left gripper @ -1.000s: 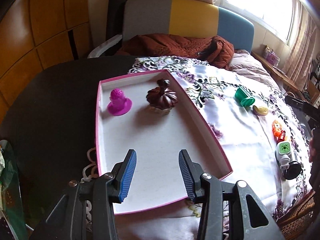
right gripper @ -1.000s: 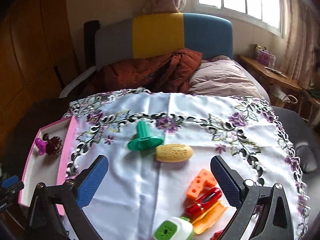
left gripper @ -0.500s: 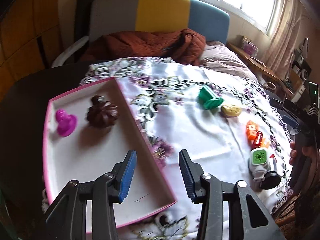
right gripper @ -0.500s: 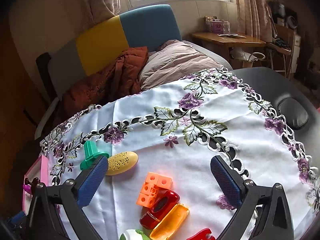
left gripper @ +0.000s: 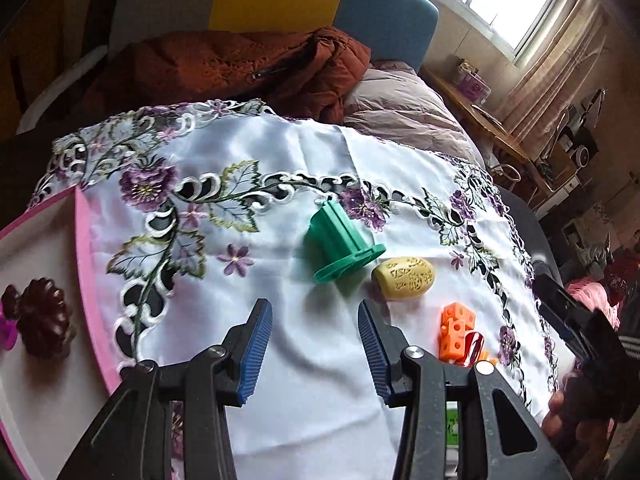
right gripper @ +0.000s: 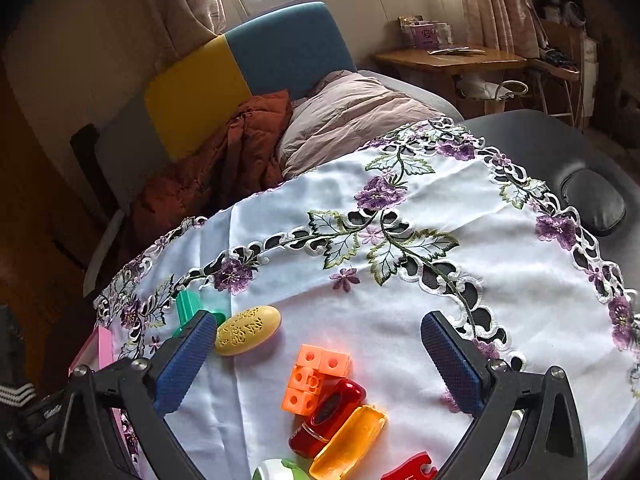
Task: Organize rigid objects
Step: 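Grasp the green cup-shaped mold with the left tool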
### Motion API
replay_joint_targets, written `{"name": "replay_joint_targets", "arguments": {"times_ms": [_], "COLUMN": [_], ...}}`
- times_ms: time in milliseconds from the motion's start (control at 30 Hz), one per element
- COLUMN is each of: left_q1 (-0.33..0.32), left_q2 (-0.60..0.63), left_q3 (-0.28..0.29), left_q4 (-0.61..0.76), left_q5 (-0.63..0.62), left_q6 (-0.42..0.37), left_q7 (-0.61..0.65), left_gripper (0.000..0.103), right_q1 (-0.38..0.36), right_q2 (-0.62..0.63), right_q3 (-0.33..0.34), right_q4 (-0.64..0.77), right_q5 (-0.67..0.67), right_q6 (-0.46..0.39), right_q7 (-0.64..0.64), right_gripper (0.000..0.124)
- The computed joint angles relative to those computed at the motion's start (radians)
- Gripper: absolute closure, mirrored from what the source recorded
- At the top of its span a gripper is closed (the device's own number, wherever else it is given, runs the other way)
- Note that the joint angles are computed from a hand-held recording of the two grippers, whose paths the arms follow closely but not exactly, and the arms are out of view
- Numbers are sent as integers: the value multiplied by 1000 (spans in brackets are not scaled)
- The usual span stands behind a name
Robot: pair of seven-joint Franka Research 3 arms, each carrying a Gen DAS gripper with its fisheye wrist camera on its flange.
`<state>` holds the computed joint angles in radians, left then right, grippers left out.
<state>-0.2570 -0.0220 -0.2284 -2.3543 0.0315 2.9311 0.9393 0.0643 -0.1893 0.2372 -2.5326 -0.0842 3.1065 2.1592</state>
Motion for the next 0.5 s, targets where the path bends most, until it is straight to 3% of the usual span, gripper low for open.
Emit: {"name": "replay_joint_targets", "arguments": {"times_ms": [100,300,500], "left_q1": [7,27,39], "left_q2": [91,243,363], "left_q3": [-7,-16,-22], "left_q4": [98,278,403], "left_q5": [-80,-21,8], "left_q6": [-18,-80,-177], "left_q7": [59,9,-34], "left_gripper": [57,51,53], "right_q1": [28,104,139], "right_q2": [6,16,15], "right_q3": [-23,-83,-110], "right_q4": [4,7,5], "right_q5": [28,133,216], "right_q6": [3,10,26], "right_q7": [-28,-119,-182], "right_gripper": [21,21,21]}}
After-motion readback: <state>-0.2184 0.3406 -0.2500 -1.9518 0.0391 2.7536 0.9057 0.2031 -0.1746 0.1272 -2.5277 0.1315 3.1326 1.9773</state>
